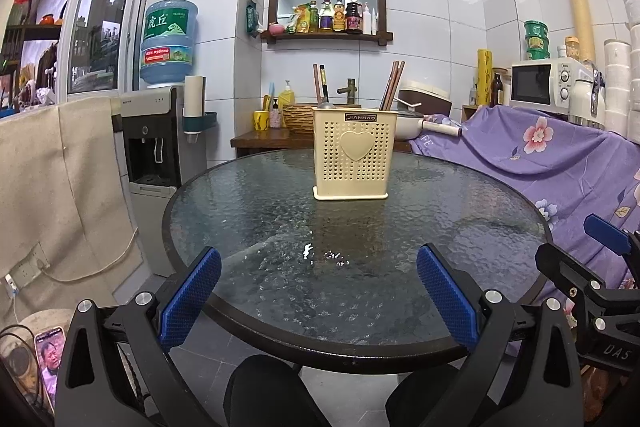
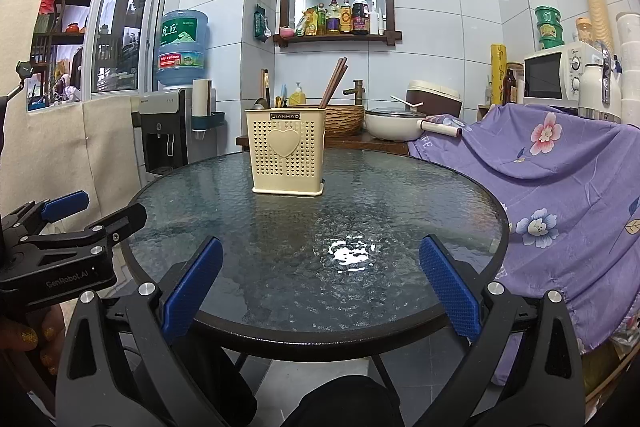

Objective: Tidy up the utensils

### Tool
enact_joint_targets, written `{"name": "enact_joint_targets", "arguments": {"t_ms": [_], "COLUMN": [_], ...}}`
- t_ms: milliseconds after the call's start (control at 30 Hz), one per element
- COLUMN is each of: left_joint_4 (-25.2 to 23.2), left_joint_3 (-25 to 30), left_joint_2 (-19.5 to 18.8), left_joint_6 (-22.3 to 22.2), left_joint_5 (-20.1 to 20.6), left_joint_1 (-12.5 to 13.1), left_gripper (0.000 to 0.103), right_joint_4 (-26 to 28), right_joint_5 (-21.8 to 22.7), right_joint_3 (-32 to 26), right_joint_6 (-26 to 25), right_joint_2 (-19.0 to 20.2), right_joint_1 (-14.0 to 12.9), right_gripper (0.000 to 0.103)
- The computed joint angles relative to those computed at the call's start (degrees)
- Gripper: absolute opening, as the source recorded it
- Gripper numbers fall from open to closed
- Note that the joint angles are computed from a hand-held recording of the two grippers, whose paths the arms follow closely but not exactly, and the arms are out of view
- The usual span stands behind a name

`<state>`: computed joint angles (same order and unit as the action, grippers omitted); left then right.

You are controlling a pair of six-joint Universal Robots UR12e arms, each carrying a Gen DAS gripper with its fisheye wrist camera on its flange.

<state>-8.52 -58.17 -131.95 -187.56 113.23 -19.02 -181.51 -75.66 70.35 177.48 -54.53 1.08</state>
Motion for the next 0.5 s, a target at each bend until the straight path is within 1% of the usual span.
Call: {"name": "enact_joint_targets", "arguments": {"t_ms": [167, 233, 400, 500], "left_joint_4": [0.4, 0.7, -0.4, 0.6], "left_joint_3": [0.0, -0.2, 0.3, -0.1], "left_joint_2": [0.0, 0.1, 0.1, 0.2], "left_joint_6": [0.4, 0.0, 0.2, 0.1], "left_joint_5": [-0.1, -0.8, -0.2, -0.5], "left_joint_1": [-0.1, 0.0, -0.1, -0.1], "left_gripper": [0.096, 0.096, 0.096, 0.096], "right_joint_4": [0.1, 0.1, 0.0, 0.2], "right_joint_5": [0.0, 0.0, 0.1, 0.2], "right_joint_3": [-0.1, -0.2, -0.2, -0.2], "right_joint_6": [-0.2, -0.1, -0.1, -0.1], "right_joint_2": [0.1, 0.1, 0.2, 0.2], "right_joint_1": [0.0, 0.0, -0.1, -0.1], "right_gripper": [0.097, 0.097, 0.097, 0.097]}}
